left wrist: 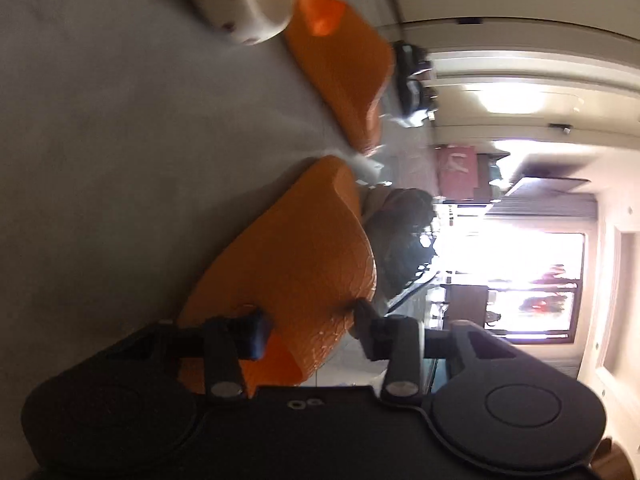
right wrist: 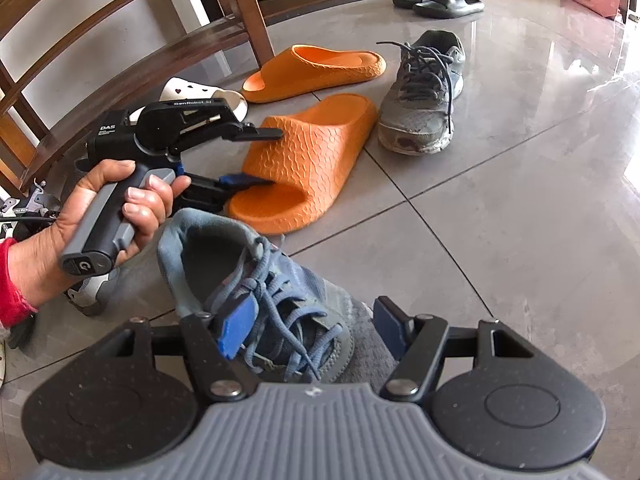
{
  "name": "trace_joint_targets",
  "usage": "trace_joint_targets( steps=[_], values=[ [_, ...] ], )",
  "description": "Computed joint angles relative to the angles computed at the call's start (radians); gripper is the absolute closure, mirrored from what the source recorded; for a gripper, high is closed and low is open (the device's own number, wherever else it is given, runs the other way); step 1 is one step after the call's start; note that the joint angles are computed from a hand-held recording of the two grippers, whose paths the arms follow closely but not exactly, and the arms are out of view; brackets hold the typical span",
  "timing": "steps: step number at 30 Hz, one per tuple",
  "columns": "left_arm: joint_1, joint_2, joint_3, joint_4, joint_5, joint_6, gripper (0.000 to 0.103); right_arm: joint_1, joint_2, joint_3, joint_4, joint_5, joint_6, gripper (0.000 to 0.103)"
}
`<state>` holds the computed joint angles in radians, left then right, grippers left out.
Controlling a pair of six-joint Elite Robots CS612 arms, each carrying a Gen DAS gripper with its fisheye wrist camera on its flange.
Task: Organize scattered shoes
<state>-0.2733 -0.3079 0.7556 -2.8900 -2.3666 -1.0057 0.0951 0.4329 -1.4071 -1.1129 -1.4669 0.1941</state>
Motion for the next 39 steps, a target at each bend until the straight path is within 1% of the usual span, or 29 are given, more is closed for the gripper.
trace_joint_targets(
  steps=[1, 3, 5, 7, 9, 12, 16, 17, 18, 20, 22, 25, 27, 28, 29, 30, 33, 35, 37, 38, 39],
  values=[
    [-0.001, -0.014, 0.025, -0.032, 0.021, 0.009, 0.077, 0.0, 0.002, -0.004, 0.001, 0.003, -0.001, 0.034],
    [-0.005, -0.051, 0.086, -0.092, 0.081, 0.038, 0.08, 0.002, 0.005, -0.008, -0.011, 0.001, -0.001, 0.034],
    [-0.006, -0.09, 0.15, -0.152, 0.142, 0.039, 0.085, 0.004, 0.008, -0.008, -0.032, 0.006, 0.001, 0.034],
    [-0.003, -0.126, 0.211, -0.199, 0.195, 0.028, 0.087, 0.011, 0.009, -0.002, -0.067, 0.018, -0.005, 0.034],
    [0.002, -0.171, 0.281, -0.218, 0.249, 0.044, 0.088, 0.016, 0.009, 0.003, -0.085, 0.024, -0.014, 0.034],
    [0.01, -0.24, 0.378, -0.195, 0.307, 0.141, 0.09, 0.027, 0.006, 0.015, -0.124, 0.034, -0.034, 0.034],
    [0.024, -0.305, 0.478, -0.173, 0.309, 0.215, 0.09, 0.039, 0.005, 0.03, -0.173, 0.064, -0.033, 0.034],
    [0.027, -0.315, 0.495, -0.171, 0.308, 0.219, 0.089, 0.042, 0.005, 0.032, -0.177, 0.068, -0.034, 0.034],
    [0.03, -0.318, 0.503, -0.173, 0.304, 0.205, 0.089, 0.046, 0.006, 0.034, -0.183, 0.077, -0.041, 0.034],
    [0.035, -0.324, 0.513, -0.174, 0.298, 0.183, 0.089, 0.058, 0.009, 0.035, -0.185, 0.097, -0.087, 0.034],
    [0.038, -0.332, 0.521, -0.171, 0.301, 0.204, 0.089, 0.069, 0.012, 0.032, -0.186, 0.099, -0.135, 0.034],
    [0.04, -0.343, 0.534, -0.178, 0.313, 0.245, 0.089, 0.089, 0.018, 0.03, -0.186, 0.067, -0.229, 0.035],
    [0.041, -0.346, 0.539, -0.186, 0.312, 0.26, 0.09, 0.095, 0.019, 0.035, -0.184, 0.055, -0.262, 0.037],
    [0.041, -0.349, 0.542, -0.189, 0.31, 0.27, 0.09, 0.098, 0.02, 0.039, -0.187, 0.041, -0.282, 0.038],
    [0.041, -0.353, 0.548, -0.188, 0.307, 0.284, 0.09, 0.099, 0.019, 0.043, -0.189, 0.035, -0.292, 0.043],
    [0.04, -0.356, 0.552, -0.186, 0.304, 0.295, 0.09, 0.099, 0.017, 0.055, -0.19, 0.031, -0.31, 0.05],
    [0.04, -0.366, 0.568, -0.183, 0.291, 0.304, 0.09, 0.098, 0.009, 0.087, -0.193, 0.015, -0.35, 0.056],
    [0.042, -0.375, 0.586, -0.184, 0.282, 0.305, 0.09, 0.1, 0.005, 0.109, -0.2, -0.005, -0.378, 0.056],
    [0.041, -0.38, 0.597, -0.18, 0.277, 0.312, 0.09, 0.105, 0.0, 0.134, -0.204, -0.044, -0.434, 0.058],
    [0.041, -0.384, 0.605, -0.176, 0.275, 0.32, 0.09, 0.107, -0.002, 0.145, -0.206, -0.063, -0.46, 0.061],
    [0.041, -0.387, 0.61, -0.173, 0.273, 0.324, 0.09, 0.108, -0.002, 0.149, -0.203, -0.068, -0.476, 0.061]
  ],
)
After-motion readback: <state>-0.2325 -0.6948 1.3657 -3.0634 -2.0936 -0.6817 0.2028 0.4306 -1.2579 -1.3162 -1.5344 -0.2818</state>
